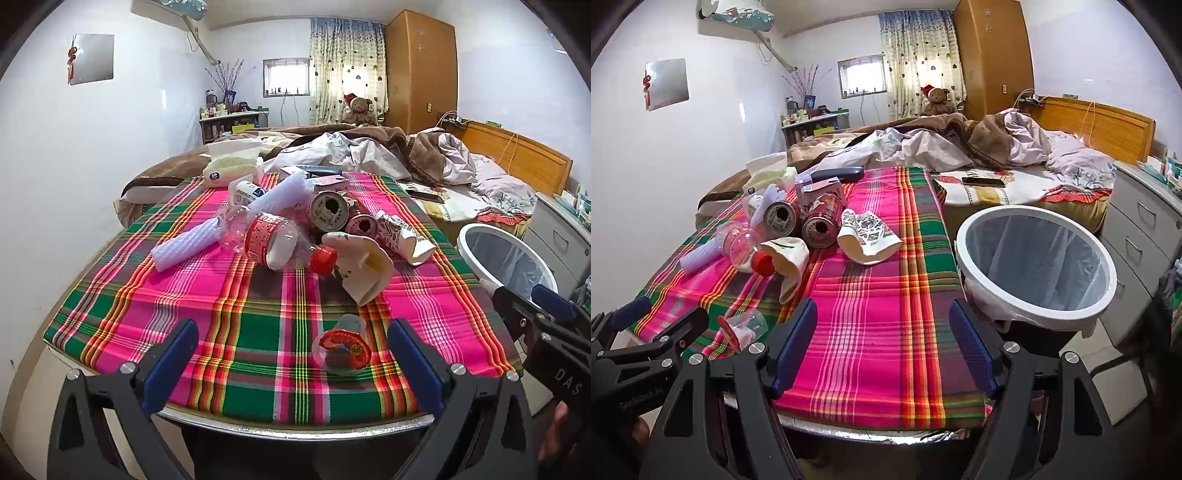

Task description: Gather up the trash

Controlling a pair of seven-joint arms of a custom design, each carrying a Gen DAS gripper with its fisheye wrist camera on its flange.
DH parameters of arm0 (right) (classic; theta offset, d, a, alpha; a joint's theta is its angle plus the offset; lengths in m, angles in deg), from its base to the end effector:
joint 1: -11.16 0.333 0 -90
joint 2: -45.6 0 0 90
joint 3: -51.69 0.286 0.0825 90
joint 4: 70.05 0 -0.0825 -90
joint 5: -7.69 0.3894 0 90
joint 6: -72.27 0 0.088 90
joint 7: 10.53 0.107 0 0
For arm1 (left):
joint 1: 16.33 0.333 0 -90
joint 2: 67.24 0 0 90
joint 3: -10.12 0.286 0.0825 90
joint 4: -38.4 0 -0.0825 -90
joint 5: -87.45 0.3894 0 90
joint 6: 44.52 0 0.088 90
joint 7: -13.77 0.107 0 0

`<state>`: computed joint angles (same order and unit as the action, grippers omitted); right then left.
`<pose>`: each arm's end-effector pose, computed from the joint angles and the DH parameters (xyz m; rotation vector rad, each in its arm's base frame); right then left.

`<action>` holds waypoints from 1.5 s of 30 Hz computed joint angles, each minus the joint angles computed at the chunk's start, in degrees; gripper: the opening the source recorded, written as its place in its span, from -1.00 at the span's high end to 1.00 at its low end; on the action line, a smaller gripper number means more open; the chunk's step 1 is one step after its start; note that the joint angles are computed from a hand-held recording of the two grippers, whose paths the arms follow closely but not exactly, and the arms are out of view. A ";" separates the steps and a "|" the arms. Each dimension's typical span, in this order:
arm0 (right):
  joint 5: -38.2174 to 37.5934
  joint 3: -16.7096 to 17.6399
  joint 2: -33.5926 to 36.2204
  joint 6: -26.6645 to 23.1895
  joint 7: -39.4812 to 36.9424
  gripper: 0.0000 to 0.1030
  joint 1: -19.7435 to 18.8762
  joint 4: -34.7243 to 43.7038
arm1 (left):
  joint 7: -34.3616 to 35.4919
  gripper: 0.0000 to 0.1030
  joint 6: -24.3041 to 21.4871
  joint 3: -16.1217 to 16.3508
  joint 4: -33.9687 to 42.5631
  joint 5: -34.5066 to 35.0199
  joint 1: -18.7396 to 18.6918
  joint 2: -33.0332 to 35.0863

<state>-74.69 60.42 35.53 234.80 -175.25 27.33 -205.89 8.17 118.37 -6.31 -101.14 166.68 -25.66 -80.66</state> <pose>0.4352 0.2592 0.3964 -1.5383 1.7151 -0.7566 0.4163 -0.2587 0.3918 -1.6270 1.6940 -0.8385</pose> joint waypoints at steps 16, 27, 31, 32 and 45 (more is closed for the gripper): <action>0.74 0.11 -0.53 -0.33 -1.10 -0.46 -0.04 -0.26 | -0.27 -1.00 0.25 0.03 -0.09 0.10 -0.04 -0.14; 0.58 0.19 -0.51 -0.48 -0.96 -0.46 0.03 -0.26 | -0.31 -1.00 0.46 0.08 -0.26 0.24 0.15 -0.23; 0.38 0.19 -0.52 -0.46 -0.83 -0.46 0.01 -0.27 | -0.34 -1.00 0.62 0.17 -0.68 0.21 0.32 -0.68; 0.46 0.18 -0.53 -0.47 -0.86 -0.46 0.01 -0.28 | -0.16 -1.00 0.69 0.19 -0.69 0.06 0.34 -0.66; 0.66 0.25 -0.88 -0.43 -1.06 -0.46 -0.03 -0.54 | -0.10 -1.00 0.85 0.07 -1.04 0.10 0.66 -1.05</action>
